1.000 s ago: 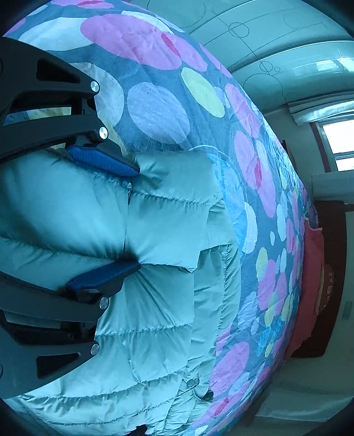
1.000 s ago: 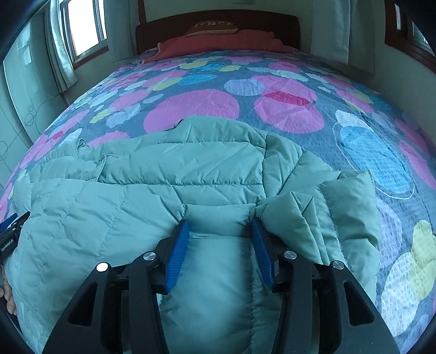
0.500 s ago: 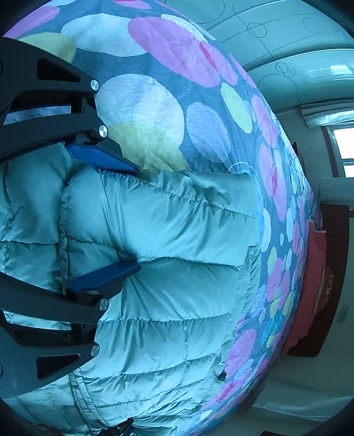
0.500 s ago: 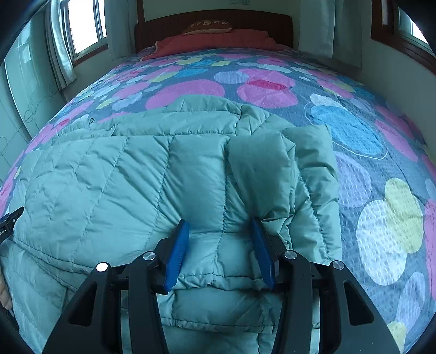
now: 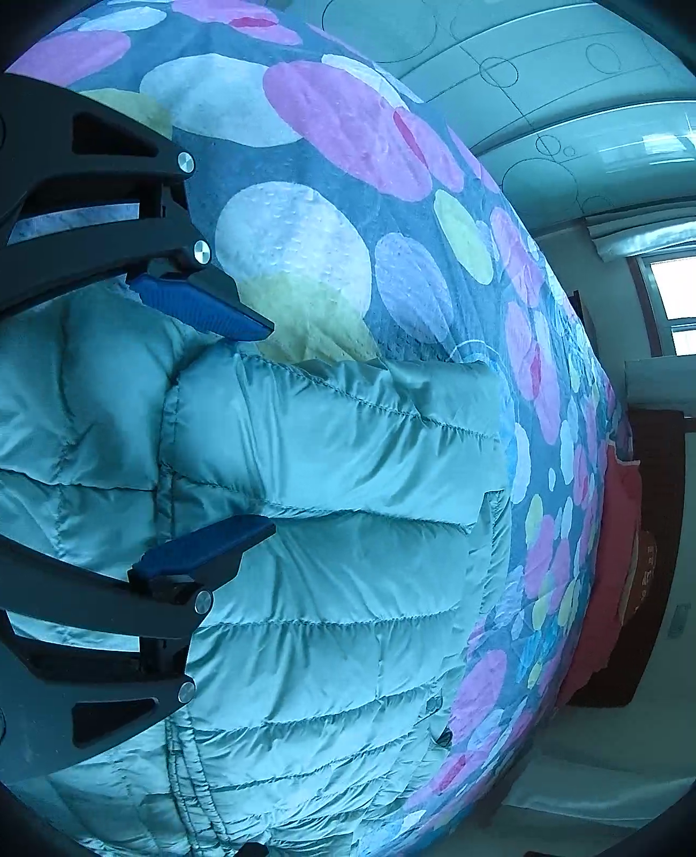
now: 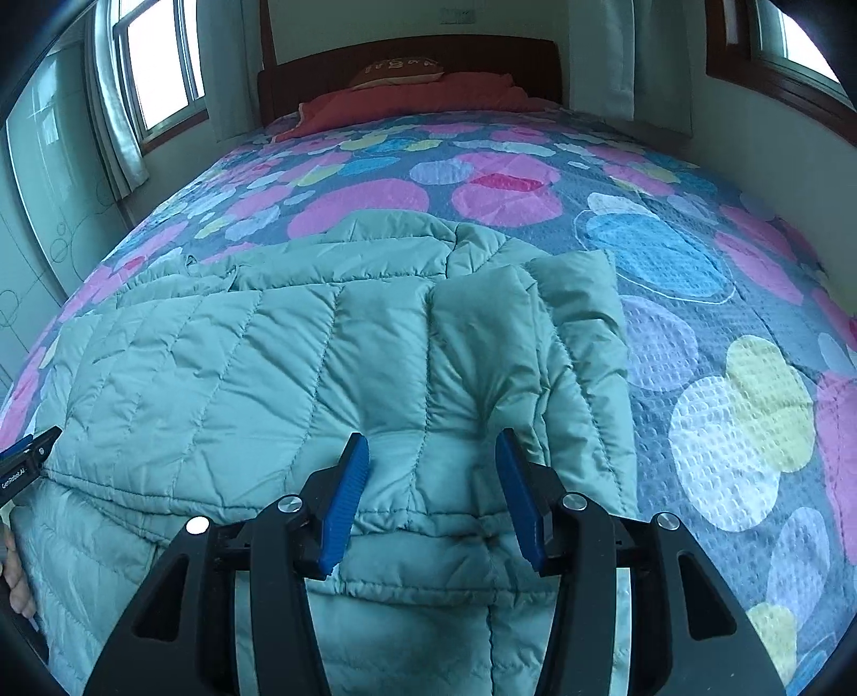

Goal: Fold large clothes

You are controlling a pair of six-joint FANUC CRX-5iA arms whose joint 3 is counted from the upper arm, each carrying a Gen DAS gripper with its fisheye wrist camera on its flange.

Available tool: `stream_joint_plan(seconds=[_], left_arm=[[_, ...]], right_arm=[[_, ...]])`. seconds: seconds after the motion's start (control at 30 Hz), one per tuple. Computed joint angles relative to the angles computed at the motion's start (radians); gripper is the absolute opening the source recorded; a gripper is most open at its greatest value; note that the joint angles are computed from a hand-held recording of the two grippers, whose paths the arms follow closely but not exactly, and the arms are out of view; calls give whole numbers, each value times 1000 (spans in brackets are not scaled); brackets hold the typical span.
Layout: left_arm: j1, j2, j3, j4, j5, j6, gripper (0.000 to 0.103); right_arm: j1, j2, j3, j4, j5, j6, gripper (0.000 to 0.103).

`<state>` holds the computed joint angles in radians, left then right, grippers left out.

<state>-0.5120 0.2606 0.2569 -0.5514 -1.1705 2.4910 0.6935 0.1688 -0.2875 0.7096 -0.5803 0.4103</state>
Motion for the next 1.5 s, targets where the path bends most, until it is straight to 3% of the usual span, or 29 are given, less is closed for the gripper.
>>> stream_joint_plan(seconds=[0.53, 0.9, 1.27, 1.5], left_arm=[[-113, -191, -178, -9, -68, 126, 68], [-176, -370, -370, 29, -103, 279, 68], [-285, -532, -517, 62, -112, 526, 68], [-341, -609, -588, 87, -34, 715, 68]], right_arm=[[66, -279, -258, -16, -96, -88, 54], [151, -515, -444, -72, -205, -164, 54], [294, -708, -558, -109, -310, -282, 54], [394, -791, -607, -112, -365, -374, 54]])
